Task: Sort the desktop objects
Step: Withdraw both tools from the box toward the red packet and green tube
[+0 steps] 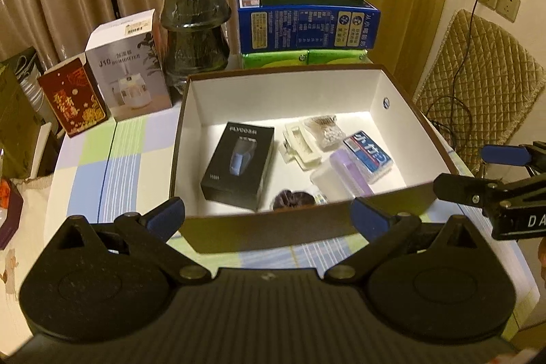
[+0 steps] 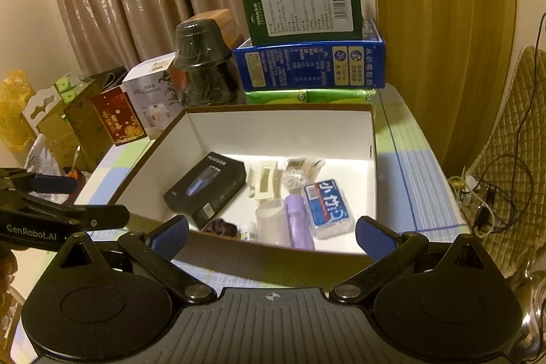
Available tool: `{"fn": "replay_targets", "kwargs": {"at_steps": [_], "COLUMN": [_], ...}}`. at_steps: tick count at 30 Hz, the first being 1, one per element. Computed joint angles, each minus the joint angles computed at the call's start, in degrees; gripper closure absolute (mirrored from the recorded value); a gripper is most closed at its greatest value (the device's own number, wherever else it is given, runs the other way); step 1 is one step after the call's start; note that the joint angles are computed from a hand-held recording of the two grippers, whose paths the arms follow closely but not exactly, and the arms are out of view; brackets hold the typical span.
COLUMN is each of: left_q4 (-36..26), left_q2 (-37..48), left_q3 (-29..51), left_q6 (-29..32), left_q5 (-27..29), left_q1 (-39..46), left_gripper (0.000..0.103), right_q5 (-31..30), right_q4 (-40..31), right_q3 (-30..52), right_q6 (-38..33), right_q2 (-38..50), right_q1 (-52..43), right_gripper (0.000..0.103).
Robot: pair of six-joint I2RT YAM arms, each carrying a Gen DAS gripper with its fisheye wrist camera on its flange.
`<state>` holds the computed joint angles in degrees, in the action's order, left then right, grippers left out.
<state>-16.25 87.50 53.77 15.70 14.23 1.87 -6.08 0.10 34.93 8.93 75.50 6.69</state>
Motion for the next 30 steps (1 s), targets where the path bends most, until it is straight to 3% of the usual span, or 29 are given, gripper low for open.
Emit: {"fn": "replay_targets", "kwargs": {"at_steps": [30], "left_q4": [-9.7], "left_q2": [-25.8], "left_q3": [-17.8], "left_q6": [1.1], "left_q5": [-0.4], "left_q1": [1.0], "left_gripper": [0.001], "right_q5": [0.6], "right_q4": [-14.5], "right_q3": [-14.7], "right_q6": [-0.4], "right_q2": [-28.8], "right_q1": [2.8], "right_gripper": [0.002]}}
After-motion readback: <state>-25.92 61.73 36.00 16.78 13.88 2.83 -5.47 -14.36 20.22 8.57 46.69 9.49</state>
